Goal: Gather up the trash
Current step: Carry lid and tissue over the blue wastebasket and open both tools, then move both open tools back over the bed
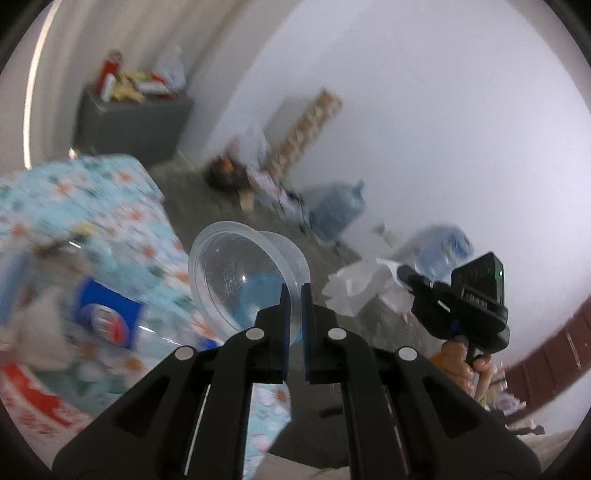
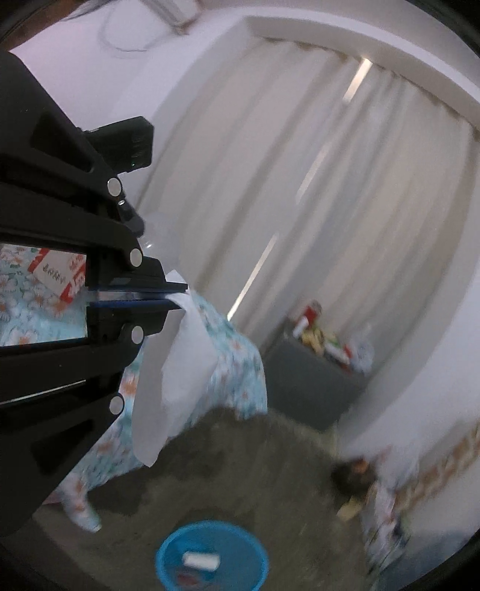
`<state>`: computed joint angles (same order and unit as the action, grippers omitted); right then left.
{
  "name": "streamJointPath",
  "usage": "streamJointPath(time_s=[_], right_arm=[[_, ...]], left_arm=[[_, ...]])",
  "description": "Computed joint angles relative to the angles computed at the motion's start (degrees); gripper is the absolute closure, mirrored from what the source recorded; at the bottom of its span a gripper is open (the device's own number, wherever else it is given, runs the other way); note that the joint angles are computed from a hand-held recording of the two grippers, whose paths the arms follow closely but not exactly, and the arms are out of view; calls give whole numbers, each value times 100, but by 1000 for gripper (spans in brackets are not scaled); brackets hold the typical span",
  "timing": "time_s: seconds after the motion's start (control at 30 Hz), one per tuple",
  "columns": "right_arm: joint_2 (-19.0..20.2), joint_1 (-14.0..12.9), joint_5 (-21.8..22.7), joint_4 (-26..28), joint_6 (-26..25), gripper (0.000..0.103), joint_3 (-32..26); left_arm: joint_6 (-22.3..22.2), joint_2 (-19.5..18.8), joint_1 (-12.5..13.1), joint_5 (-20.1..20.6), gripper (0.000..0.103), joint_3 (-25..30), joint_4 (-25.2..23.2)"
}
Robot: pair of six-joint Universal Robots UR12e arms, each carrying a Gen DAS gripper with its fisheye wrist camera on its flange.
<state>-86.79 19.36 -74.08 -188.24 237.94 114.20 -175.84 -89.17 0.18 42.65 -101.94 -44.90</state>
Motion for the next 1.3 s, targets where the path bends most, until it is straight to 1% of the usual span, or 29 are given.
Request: streamJointPath(time_s=[0.07, 0.1, 0.13, 0.2, 0.23, 0.27, 0.33, 0.37, 0.4, 0.47, 0.53, 0.6, 0.63, 0.7, 0.73, 0.8, 0.87, 0.9, 0.93, 0.97, 1.0, 1.03, 1.07, 1.1, 1.13, 1.17, 1.23, 1.3], right_arm=[[-65, -92, -58, -101, 221, 100, 214], [-77, -152, -57, -166, 361, 100, 316], [-99, -242, -28, -238, 531, 100, 451], [-117, -367, 3, -343, 716, 100, 635], [-94, -418, -1, -357, 819, 100, 688], [-60, -525, 73, -460, 969, 100, 797], [-56, -656, 138, -504, 1151, 100, 935], [-25, -749, 211, -546, 1222, 100, 1012], [25, -839, 238, -593, 1321, 100, 1076], [147, -1013, 359, -731, 1541, 100, 1167], [291, -1179, 476, -937, 1785, 100, 1258], [501, -1369, 669, -1170, 1971, 100, 1303], [620, -1452, 694, -1308, 2159, 99, 1339], [836, -1567, 802, -1492, 2317, 99, 1327], [996, -1653, 921, -1682, 2476, 99, 1335], [1207, -1773, 1093, -1877, 2719, 98, 1326], [1488, -1903, 1353, -2245, 2932, 97, 1287], [1547, -1946, 1344, -2195, 3003, 97, 1293], [1653, -1996, 1311, -2190, 3040, 96, 1302], [1735, -2039, 1341, -2293, 3108, 90, 1315], [1878, -2096, 1402, -2421, 3286, 61, 1340], [1973, -2135, 1417, -2408, 3477, 35, 1384], [2138, -2174, 1444, -2555, 3807, 33, 1454], [2232, -2199, 1491, -2623, 4047, 33, 1515], [2245, -2198, 1449, -2495, 4344, 33, 1630], [2243, -2174, 1373, -2511, 4503, 33, 1701], [2331, -2127, 1271, -2893, 4685, 33, 1816], [2298, -2071, 1237, -2910, 4688, 32, 1891]], left_arm=[[84, -167, -277, 178, 100, 128, -175], [115, -237, -369, 222, 100, 186, -229], [193, -343, -498, 268, 100, 278, -349], [281, -528, -733, 389, 100, 442, -600], [318, -645, -844, 444, 100, 545, -728], [363, -723, -928, 481, 100, 613, -842], [502, -1017, -1171, 645, 100, 872, -1172], [550, -1126, -1248, 713, 100, 975, -1295], [695, -1311, -1387, 810, 100, 1156, -1558], [767, -1565, -1580, 1040, 100, 1394, -1785], [946, -1896, -1808, 1331, 100, 1694, -2074], [1048, -2203, -1997, 1617, 100, 1974, -2279], [1077, -2318, -2055, 1674, 100, 2066, -2329], [1111, -2572, -2193, 1884, 99, 2251, -2366], [1133, -2699, -2253, 1988, 99, 2348, -2418], [1095, -2934, -2356, 2202, 100, 2551, -2465], [1137, -3163, -2433, 2323, 99, 2747, -2471], [1179, -3259, -2467, 2363, 99, 2806, -2436], [1121, -3339, -2500, 2445, 97, 2839, -2305], [1050, -3392, -2522, 2483, 84, 2873, -2217], [925, -3462, -2546, 2508, 61, 2893, -2090], [827, -3492, -2571, 2571, 53, 2890, -2016], [763, -3524, -2594, 2661, 51, 2913, -1980], [755, -3553, -2624, 2764, 51, 2956, -2024], [770, -3550, -2640, 2808, 51, 2962, -2073], [802, -3553, -2643, 2803, 49, 2986, -2132], [839, -3502, -2636, 2747, 43, 2949, -2048], [892, -3406, -2613, 2702, 41, 2863, -1916]])
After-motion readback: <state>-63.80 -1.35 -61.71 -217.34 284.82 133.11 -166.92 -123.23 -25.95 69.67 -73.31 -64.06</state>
